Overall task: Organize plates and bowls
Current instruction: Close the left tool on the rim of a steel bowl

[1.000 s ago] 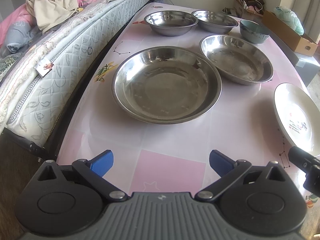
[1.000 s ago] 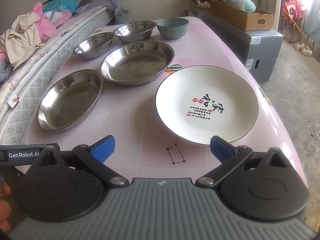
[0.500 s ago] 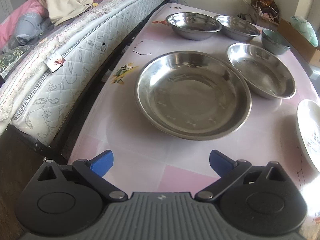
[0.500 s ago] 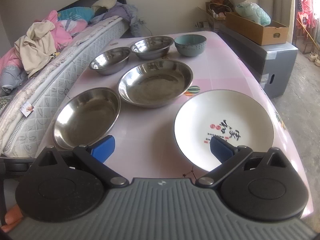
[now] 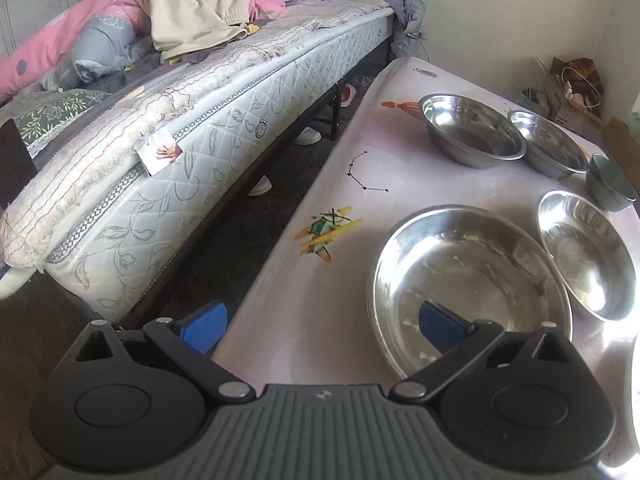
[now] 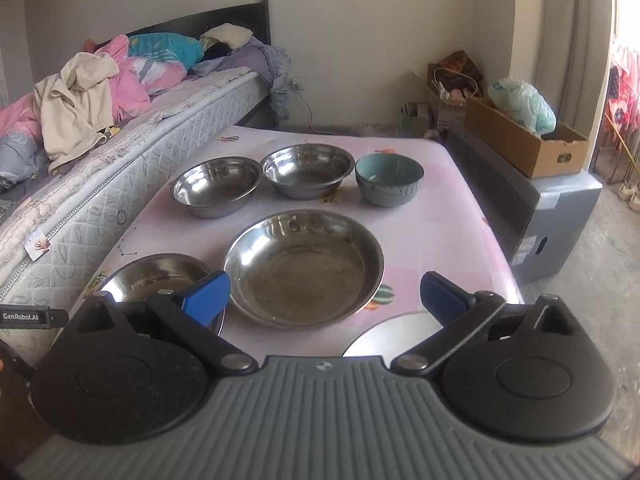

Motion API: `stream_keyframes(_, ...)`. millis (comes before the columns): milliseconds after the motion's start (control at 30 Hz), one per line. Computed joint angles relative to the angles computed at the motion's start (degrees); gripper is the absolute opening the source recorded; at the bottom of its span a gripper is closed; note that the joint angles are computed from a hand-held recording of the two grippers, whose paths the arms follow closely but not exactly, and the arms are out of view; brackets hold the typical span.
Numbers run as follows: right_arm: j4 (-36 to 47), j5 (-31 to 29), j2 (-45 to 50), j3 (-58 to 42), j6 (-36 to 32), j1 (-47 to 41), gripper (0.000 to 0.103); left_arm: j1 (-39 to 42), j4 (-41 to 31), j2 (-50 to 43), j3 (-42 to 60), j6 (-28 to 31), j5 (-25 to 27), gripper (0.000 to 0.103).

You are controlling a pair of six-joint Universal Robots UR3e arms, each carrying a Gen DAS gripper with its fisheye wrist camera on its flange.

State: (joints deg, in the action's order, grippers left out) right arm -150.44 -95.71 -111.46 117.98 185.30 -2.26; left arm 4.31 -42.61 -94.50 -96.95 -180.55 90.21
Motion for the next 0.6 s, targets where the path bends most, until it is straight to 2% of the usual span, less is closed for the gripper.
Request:
stream_keyframes(100, -3.01, 1.01, 3.47, -2.22, -3.18, -0.48, 0.102, 0.44, 0.22, -2.6, 2.93, -0.23, -1.32, 0.103)
stream_keyframes(267, -4.58, 17.53, 5.97, -4.61, -6.93, -8.89, 0.102, -1.01, 1.91, -8.26, 9.07, 0.32, -0.35, 0.103)
stream_keyframes(367, -5.75, 20.78, 11.78, -9.09, -6.4, -9.81, 0.102, -1.2, 2.2, -12.23, 14.24, 1.87, -1.41, 0.103)
stream_keyframes(467, -5.25, 23.72, 20.09, -17.06, -5.13, -10.22, 0.102, -0.44, 0.89, -17.23, 21.69, 3.52, -5.05, 0.103)
stream_keyframes(567, -2.22, 26.52, 30.77, -28.4, -2.72, -10.24, 0.102, 1.42, -0.45, -23.38, 29.82, 4.74, -12.27, 0.103)
stream_keyframes(600, -0.37, 27.0, 34.66, -33.05, -1.98, -9.98, 0.102, 1.47, -1.4, -26.05, 33.53, 4.72, -13.15, 0.103)
